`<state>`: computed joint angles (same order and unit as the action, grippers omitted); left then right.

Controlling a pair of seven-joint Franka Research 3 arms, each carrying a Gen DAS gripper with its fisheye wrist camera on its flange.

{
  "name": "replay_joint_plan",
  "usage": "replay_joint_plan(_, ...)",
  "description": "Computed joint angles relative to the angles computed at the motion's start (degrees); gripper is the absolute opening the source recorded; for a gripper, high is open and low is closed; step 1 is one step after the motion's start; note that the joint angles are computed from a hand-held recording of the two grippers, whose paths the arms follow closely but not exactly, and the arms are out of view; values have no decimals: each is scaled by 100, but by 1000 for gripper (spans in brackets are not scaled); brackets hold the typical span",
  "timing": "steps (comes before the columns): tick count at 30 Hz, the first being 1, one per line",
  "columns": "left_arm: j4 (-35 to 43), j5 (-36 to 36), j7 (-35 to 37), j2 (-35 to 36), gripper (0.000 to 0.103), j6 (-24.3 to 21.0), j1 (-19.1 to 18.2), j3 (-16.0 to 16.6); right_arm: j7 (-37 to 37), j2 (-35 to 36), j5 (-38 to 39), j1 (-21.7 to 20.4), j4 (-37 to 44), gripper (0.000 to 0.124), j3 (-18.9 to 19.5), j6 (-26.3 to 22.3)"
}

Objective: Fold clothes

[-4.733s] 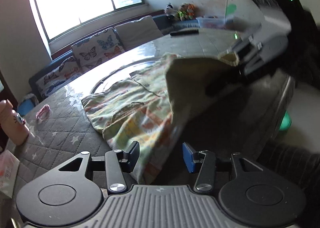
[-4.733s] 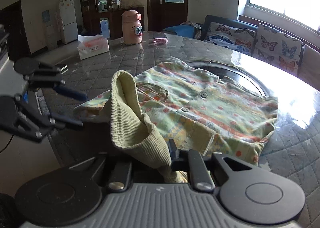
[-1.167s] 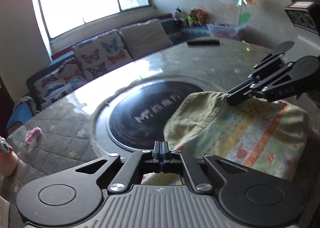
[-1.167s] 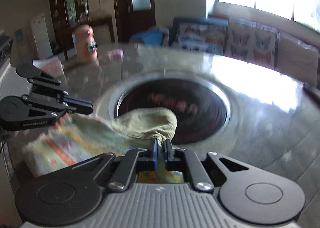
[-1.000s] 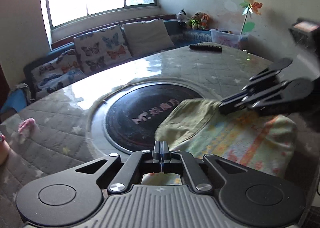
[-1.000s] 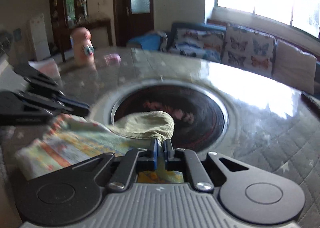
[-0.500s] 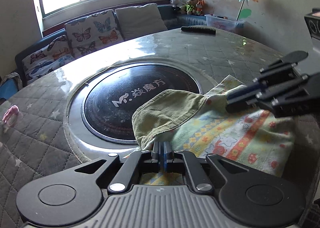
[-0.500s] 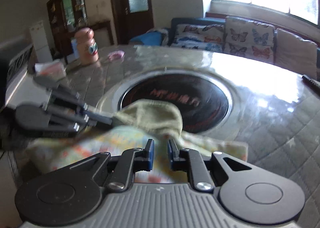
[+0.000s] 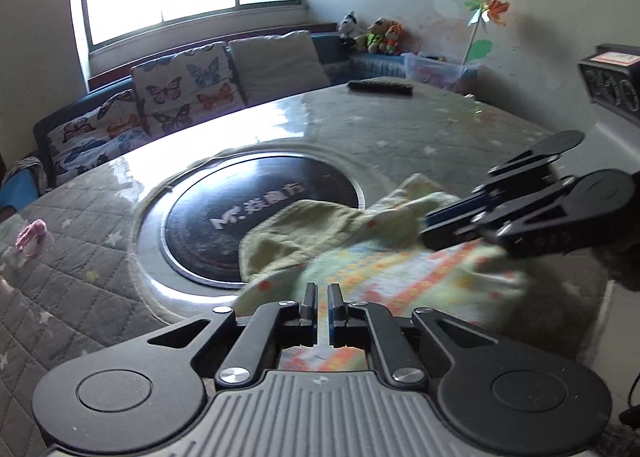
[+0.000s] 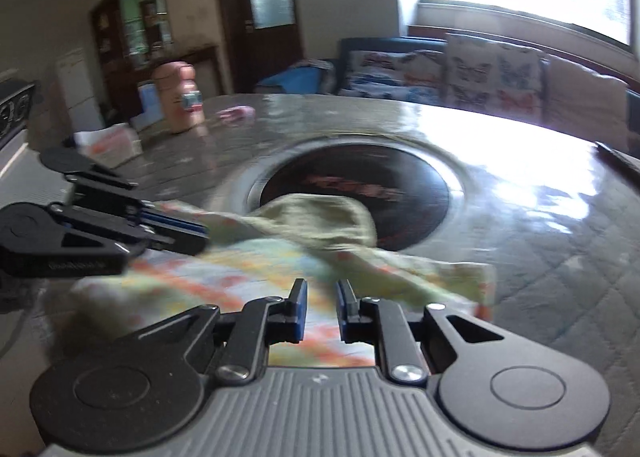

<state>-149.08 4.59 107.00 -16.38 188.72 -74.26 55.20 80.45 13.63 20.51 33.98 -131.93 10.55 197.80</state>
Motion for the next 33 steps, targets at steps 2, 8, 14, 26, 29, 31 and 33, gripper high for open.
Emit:
replay_joint_plan(2, -214, 64, -68, -126, 6, 72, 341, -413, 165, 29, -306, -222, -4, 15, 286, 14)
replay_joint_plan(8, -691, 371, -551, -178, 6, 223, 1172, -1199, -310, 121, -20, 569, -15, 15, -117, 50)
replay_joint_plan(14, -969, 632, -1030, -190, 11, 418, 1698, -1507, -469, -123, 276, 586, -419, 15, -21, 242)
replay_joint_plan(26, -1154, 1202, -1861, -367, 29, 417, 2631, -1945, -161, -743, 1090, 364, -1277, 28, 47, 539)
replay_joint_plan(29, -1132, 1359, -2066, -327, 30, 397, 2765, -1975, 43, -773, 1035, 212, -1317, 25, 84, 472)
replay_joint_plan(31, -1101, 1436, -2213, -299, 30, 390, 2949, -2085, 98, -776, 953, 164, -1336, 24, 94, 420)
replay_joint_plan(33, -1021, 1516, -2370, -263, 30, 348, 3055, -2112, -119, -749, 1184, 273, -1251, 25, 50, 484)
